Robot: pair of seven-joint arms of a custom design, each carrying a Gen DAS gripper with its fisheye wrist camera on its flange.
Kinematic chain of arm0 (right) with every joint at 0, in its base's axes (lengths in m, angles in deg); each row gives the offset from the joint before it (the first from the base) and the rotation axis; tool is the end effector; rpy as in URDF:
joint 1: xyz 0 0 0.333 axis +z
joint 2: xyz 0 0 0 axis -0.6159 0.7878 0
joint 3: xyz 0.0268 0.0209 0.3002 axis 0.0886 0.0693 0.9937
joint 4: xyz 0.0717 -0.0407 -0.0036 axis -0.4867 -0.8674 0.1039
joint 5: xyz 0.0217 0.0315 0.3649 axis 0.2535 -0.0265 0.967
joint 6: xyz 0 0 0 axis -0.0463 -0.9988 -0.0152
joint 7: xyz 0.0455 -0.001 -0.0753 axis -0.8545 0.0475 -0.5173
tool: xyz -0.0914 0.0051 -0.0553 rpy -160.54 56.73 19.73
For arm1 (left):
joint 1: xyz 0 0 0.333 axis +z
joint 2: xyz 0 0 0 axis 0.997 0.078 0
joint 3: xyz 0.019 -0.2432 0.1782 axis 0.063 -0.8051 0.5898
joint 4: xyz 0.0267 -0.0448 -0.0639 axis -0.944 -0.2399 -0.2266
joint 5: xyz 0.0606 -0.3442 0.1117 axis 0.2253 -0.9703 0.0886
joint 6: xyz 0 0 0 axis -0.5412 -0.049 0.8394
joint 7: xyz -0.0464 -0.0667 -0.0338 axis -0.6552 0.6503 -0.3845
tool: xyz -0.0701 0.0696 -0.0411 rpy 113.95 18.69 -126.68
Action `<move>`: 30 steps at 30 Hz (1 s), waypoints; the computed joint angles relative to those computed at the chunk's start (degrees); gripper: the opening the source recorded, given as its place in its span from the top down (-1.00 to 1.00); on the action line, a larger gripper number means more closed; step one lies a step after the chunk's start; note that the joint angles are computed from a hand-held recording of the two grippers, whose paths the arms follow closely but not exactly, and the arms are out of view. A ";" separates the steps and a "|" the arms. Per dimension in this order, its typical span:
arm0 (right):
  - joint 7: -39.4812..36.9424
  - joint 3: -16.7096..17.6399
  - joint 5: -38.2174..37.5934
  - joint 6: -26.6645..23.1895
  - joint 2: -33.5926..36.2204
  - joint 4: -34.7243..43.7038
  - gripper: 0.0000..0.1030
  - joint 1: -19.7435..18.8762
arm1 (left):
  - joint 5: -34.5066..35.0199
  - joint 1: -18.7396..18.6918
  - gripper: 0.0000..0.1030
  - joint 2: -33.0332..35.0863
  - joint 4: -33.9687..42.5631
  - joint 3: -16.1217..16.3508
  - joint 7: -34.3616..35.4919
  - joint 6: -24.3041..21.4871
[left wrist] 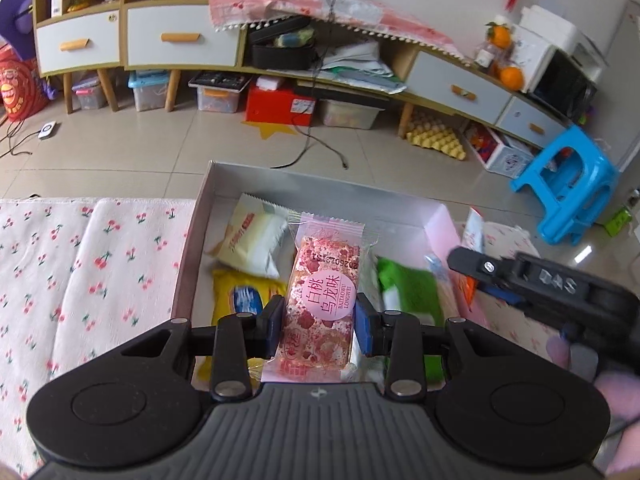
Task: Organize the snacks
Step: 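Lower pink nougat pack into pink box with left tool while right tool drops white-and-orange pack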
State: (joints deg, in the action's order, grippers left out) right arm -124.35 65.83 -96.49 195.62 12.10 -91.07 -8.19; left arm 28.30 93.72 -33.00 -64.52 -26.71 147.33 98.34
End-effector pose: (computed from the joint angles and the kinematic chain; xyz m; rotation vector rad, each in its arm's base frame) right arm 0.5566 0.3283 0.4202 -0.7419 2.1200 -0.4804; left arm 0.6559 -0.0226 0.4248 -1.2853 2.5645 -1.0577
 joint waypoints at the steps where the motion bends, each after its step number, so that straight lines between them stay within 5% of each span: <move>1: 0.91 -0.27 -0.44 0.45 0.40 0.07 0.31 -0.12 | 0.86 -0.66 0.35 0.53 0.44 0.18 -1.08 0.89; 16: -11.35 -1.94 4.98 0.74 4.24 5.12 0.24 -0.10 | 4.44 -1.99 0.34 4.95 4.35 -2.22 -5.22 5.90; 18: -9.21 -2.74 3.70 1.80 3.88 4.60 0.15 0.31 | 2.98 -1.45 0.19 4.71 3.85 -3.05 -2.76 6.70; 20: -6.41 -3.28 2.26 3.04 3.30 3.86 -0.14 0.47 | 1.82 -1.46 -0.16 4.29 2.99 -3.41 -0.99 8.41; 30: -5.38 -1.94 2.31 1.37 1.80 2.58 -0.31 -0.21 | 3.11 -2.23 -0.35 2.93 1.65 -2.55 -0.80 8.97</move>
